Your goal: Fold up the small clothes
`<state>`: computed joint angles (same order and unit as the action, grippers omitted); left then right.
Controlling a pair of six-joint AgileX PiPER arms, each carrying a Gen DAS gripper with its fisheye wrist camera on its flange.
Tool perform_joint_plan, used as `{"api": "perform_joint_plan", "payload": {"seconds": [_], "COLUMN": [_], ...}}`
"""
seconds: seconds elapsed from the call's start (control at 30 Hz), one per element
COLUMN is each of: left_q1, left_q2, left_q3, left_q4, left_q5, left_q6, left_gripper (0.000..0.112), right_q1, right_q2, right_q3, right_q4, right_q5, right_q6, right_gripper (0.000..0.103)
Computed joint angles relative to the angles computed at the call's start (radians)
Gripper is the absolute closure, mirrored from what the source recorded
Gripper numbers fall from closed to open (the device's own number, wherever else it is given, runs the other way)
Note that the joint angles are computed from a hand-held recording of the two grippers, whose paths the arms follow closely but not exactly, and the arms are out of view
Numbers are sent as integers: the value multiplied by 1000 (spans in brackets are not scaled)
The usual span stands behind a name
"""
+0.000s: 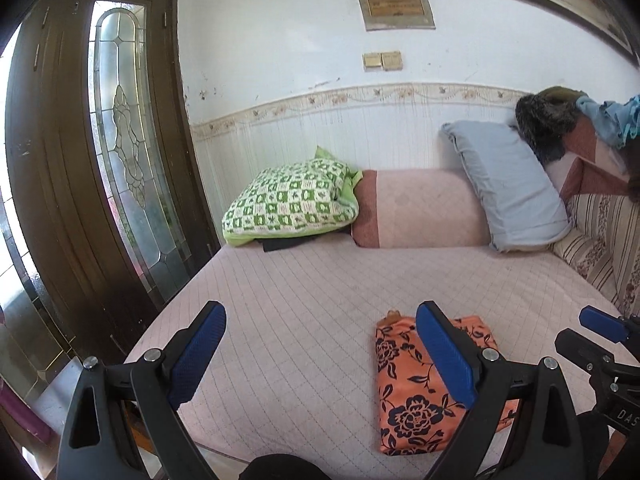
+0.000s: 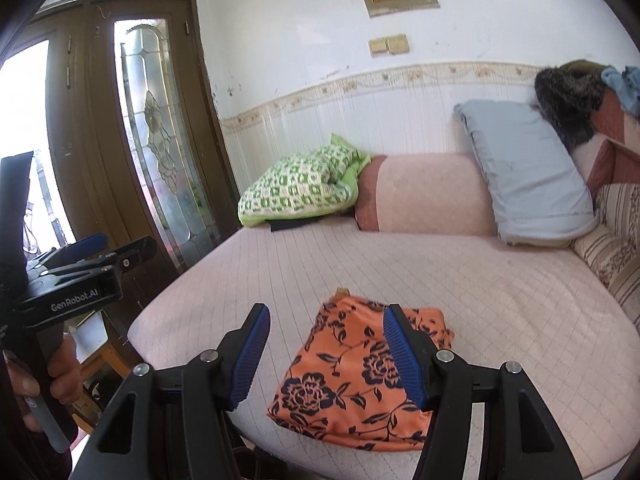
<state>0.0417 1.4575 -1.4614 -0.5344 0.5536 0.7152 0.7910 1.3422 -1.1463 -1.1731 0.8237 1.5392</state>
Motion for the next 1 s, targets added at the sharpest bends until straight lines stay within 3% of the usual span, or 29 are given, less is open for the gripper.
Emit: {"api": "perform_joint_plan", "payload": {"seconds": [0.17, 0.4, 1.0], "left_q1": [35, 72, 49], "left_q2": [-30, -43, 12], "left_q3": [-11, -23, -64], "left_q4": [-83, -147, -203], "left_q5": [33, 97, 149], "left_q6": [59, 116, 165], "left_gripper": [12, 12, 11], "right_q1": [61, 96, -2], "right_q2": [0, 14, 50], "right_q3": [-40, -66, -66], "right_q4": [-29, -34, 42], "right_q5": [78, 100, -21], "right_q6": [-25, -43, -104], "right_gripper": [40, 40, 40]}}
